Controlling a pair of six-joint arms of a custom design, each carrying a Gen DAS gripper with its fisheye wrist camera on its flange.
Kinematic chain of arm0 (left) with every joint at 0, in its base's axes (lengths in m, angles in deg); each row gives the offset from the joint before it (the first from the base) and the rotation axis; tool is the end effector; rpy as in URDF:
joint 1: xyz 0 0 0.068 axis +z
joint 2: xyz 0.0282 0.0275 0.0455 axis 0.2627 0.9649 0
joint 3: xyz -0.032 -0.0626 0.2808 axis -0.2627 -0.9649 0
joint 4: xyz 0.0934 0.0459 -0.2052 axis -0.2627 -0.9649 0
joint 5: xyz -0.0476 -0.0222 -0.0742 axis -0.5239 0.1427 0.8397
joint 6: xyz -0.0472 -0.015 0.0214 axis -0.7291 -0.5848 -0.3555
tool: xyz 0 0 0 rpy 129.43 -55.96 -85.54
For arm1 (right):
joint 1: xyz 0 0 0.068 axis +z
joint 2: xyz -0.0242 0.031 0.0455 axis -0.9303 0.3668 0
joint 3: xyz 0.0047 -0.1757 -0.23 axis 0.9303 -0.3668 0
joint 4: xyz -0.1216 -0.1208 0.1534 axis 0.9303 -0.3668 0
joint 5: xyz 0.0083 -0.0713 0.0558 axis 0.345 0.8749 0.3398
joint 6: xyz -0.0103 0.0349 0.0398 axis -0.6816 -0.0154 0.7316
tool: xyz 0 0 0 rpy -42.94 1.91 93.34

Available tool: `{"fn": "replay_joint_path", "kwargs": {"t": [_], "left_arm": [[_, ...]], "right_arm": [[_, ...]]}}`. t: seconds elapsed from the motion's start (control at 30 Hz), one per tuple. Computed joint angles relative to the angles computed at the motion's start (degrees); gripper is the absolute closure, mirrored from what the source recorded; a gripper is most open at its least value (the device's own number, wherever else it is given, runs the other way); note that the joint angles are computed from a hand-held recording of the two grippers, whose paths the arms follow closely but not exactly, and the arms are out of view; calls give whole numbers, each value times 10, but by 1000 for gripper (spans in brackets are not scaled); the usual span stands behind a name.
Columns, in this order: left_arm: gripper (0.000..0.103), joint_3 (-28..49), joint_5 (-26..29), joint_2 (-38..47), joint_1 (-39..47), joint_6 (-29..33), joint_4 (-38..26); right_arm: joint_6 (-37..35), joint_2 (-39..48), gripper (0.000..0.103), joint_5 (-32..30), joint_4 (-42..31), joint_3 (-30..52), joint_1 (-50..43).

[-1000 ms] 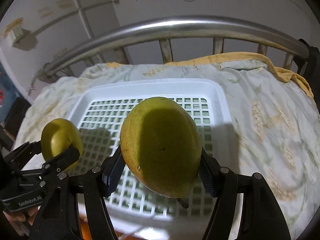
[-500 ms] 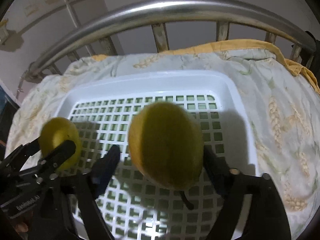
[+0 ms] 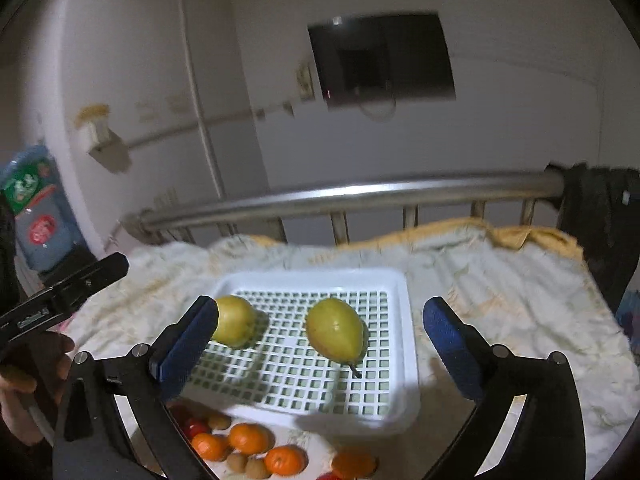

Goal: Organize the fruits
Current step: 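Withdraw both tools from the tray toward the remaining fruit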

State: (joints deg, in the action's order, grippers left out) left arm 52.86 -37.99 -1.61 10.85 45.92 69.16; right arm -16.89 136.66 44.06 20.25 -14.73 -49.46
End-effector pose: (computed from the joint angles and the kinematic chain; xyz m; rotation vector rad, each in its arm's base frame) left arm 0.3085 -0.0304 0.2947 0.0693 1.9860 -0.3283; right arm 0.2780 0.0925 0.2926 0.0050 1.9537 0.3161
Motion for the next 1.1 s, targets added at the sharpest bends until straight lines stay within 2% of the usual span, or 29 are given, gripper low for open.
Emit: {"fn": "replay_joint_path", "kwargs": {"t": [0.13,0.27,0.5,0.73,0.9,1.1], "left_arm": [[0,-72,7,-79,1,4,19],[0,-133,10,-143,2,19,22],[0,-215,51,-208,21,24,15],[0,-271,43,-195,19,50,23],[2,-308,10,-167,-11,71,48],[12,-312,-6,-95,-38,71,66]], "right_arm": [[1,-97,0,31,37,-85,34],[3,-177,0,55,41,-140,67],[-3,-254,0,108,45,-212,126],[8,-246,0,133,70,-265,148],[7,-222,0,133,95,-301,143],[5,-149,0,103,123,-317,109]]}}
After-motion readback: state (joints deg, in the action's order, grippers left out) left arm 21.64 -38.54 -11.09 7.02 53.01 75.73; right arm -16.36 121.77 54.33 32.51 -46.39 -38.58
